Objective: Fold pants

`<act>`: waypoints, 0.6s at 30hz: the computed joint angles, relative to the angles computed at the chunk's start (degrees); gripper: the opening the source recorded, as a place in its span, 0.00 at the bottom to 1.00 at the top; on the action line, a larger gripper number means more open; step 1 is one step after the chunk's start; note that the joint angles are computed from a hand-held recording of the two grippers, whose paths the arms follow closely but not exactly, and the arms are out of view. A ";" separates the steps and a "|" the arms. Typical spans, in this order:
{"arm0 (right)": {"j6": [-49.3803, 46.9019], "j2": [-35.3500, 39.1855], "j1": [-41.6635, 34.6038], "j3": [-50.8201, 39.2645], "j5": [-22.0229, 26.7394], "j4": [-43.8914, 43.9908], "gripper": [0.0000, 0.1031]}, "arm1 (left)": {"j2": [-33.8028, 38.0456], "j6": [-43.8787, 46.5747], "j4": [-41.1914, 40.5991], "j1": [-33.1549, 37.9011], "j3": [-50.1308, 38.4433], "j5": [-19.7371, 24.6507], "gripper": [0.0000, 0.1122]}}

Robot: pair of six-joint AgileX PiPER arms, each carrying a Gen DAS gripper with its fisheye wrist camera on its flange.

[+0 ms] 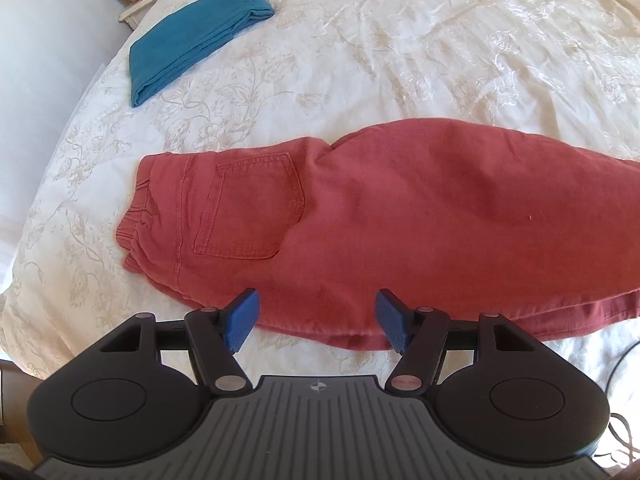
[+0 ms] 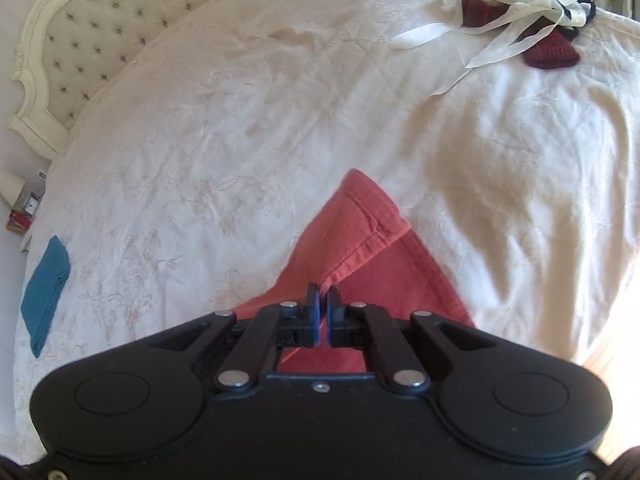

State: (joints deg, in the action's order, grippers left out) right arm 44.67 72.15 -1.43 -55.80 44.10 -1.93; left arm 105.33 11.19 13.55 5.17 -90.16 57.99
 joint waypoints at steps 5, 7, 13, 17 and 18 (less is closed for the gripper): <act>-8.14 7.82 -3.61 3.15 -0.05 4.68 0.08 | 1.59 -0.75 1.54 -1.51 0.48 -0.72 0.56; -8.60 10.93 -2.89 3.35 0.73 5.08 0.08 | 2.06 -1.13 2.11 -1.70 0.81 -1.15 0.56; -9.03 13.15 -1.85 4.23 2.46 4.61 0.09 | 6.76 -4.60 3.87 -0.95 -1.76 -0.74 0.56; -7.49 13.76 -0.61 1.41 6.25 2.36 0.22 | 11.02 -5.68 4.88 0.10 -4.06 -0.15 0.56; -6.36 13.77 -0.15 0.33 7.72 1.24 0.29 | 12.47 -5.27 4.84 0.60 -4.93 0.53 0.56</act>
